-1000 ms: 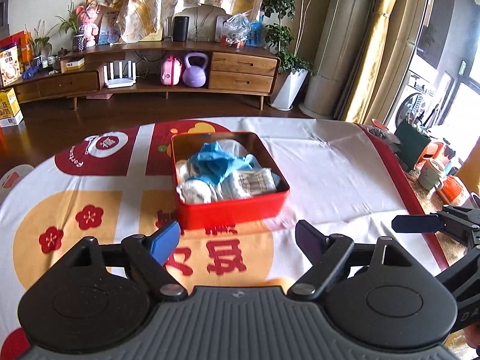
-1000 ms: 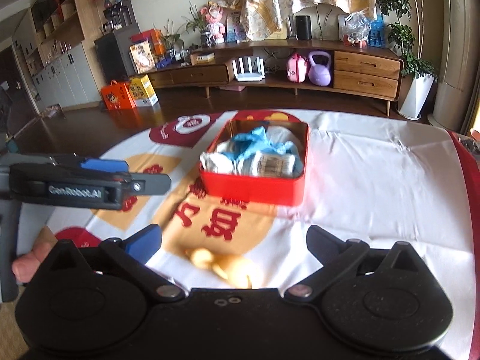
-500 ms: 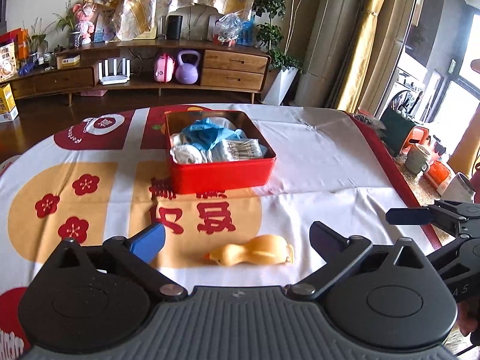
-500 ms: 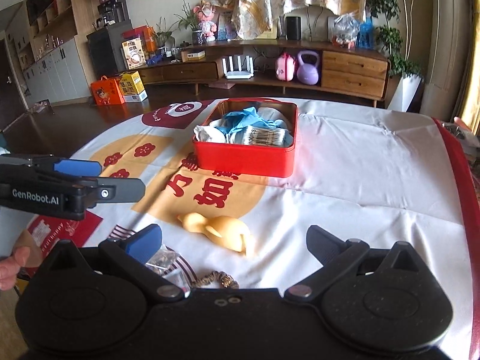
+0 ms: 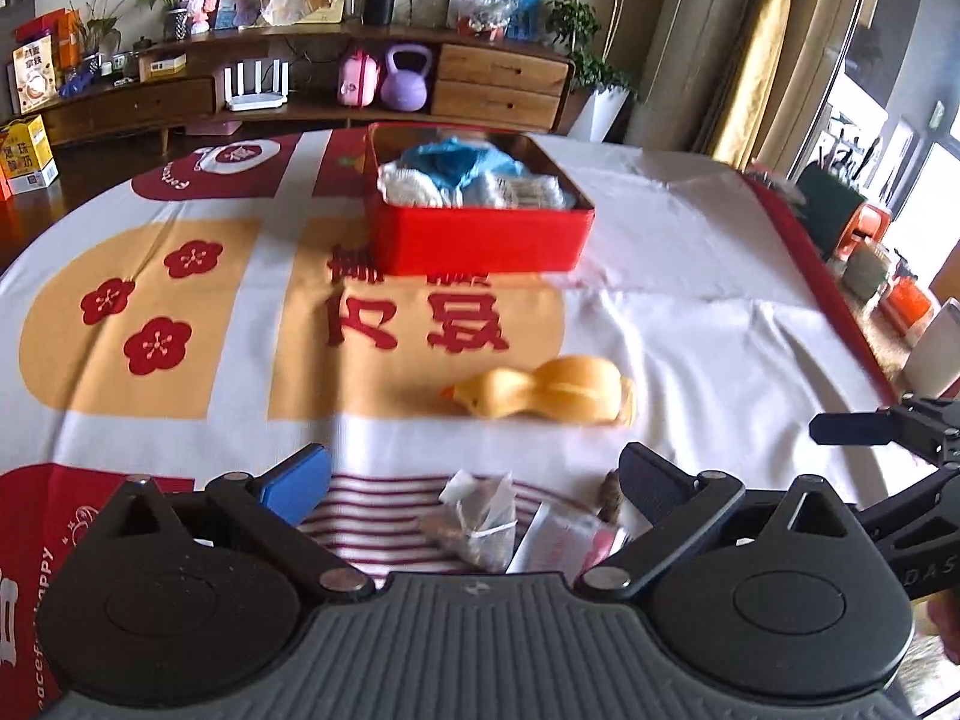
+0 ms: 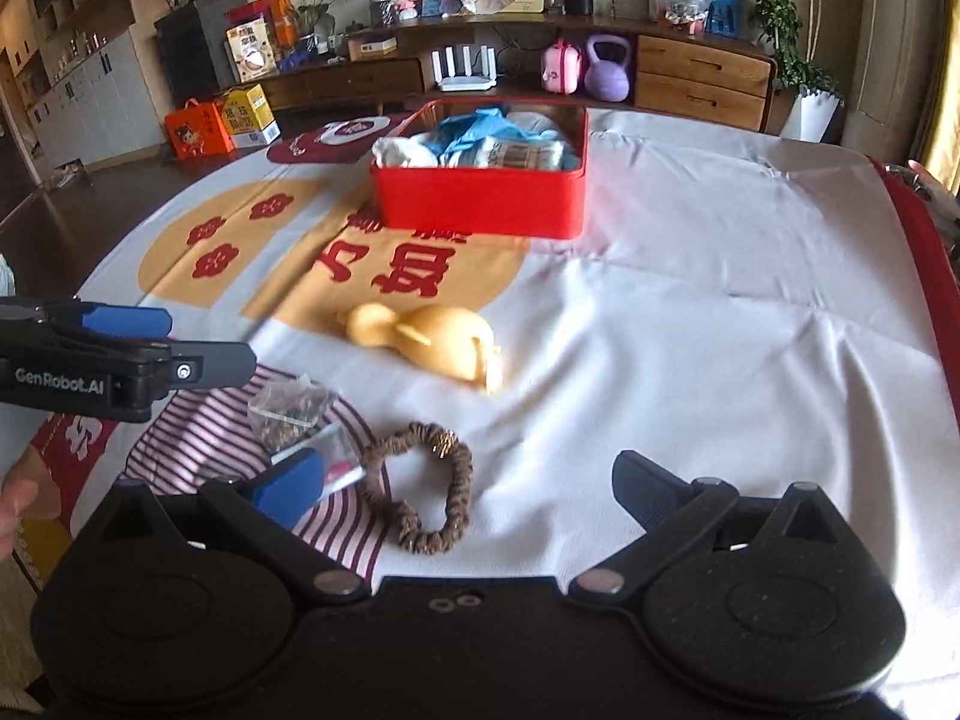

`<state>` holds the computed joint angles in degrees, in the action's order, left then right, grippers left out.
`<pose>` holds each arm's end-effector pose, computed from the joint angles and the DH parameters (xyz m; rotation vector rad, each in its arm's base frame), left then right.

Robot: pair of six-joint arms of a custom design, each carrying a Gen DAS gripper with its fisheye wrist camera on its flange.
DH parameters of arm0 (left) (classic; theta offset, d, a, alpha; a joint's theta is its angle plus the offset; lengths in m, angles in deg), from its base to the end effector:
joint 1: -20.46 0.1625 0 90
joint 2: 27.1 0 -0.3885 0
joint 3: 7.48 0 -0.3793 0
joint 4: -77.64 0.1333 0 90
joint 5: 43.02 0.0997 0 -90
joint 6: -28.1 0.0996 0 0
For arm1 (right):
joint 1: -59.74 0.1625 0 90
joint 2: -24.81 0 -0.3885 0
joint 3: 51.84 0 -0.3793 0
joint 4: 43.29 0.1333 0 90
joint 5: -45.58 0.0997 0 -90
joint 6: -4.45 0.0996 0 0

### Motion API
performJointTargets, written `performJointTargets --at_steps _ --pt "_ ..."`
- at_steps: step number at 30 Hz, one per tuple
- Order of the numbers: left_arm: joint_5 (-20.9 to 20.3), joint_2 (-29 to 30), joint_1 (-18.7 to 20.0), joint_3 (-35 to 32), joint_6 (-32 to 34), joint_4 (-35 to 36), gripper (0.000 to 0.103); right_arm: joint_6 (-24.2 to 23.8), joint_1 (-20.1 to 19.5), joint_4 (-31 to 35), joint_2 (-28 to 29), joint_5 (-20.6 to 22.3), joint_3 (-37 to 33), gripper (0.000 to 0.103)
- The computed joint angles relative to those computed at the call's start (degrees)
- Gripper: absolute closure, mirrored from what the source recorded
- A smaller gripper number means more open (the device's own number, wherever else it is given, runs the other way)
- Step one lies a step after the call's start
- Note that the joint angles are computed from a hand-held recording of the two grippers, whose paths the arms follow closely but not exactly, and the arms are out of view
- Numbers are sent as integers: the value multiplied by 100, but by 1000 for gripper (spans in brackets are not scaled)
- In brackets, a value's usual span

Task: Organize soft objects
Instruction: 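Grasp the brown hair tie with the right gripper while the left grasps the mesh tea bag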

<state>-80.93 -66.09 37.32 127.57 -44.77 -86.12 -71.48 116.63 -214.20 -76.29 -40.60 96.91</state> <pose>-0.2553 -0.2988 -0.0647 0.2318 2.3486 -0.9626 -0.0568 -0.3433 0.2350 0.9943 -2.4635 0.5327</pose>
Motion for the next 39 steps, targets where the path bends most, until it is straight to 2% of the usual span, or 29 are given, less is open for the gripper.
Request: performJointTargets --at_steps 3,7,15,20,24,26,28,30,32,37,39 --pt "-81 115 32 20 -17 -101 0 -148 -91 210 -6 -71 6 6" --pt "-184 306 68 16 -63 -280 0 -335 -130 8 173 -216 71 16" --pt "-206 506 165 -110 -181 118 1 -484 -101 -256 560 -379 34 31" --pt "-195 615 233 -150 -28 37 1 -511 -58 -295 738 -456 -19 47" --pt "-213 688 297 -205 136 -10 14 -547 -24 -328 810 -463 -30 52" --pt "-183 716 306 -246 157 67 17 -535 -2 -338 853 -490 -51 56" --pt "-195 736 328 -261 226 17 29 -517 11 -371 898 -525 -66 58" --pt "-197 740 346 -292 231 85 36 -502 10 -372 923 -528 -86 63" --pt "-183 759 346 -298 267 65 38 -490 8 -379 927 -530 -92 68" --pt "-181 776 337 -294 356 -23 60 -509 -11 -423 927 -519 -80 79" --pt "-193 769 340 -292 361 -40 62 -523 -24 -416 907 -500 -72 81"
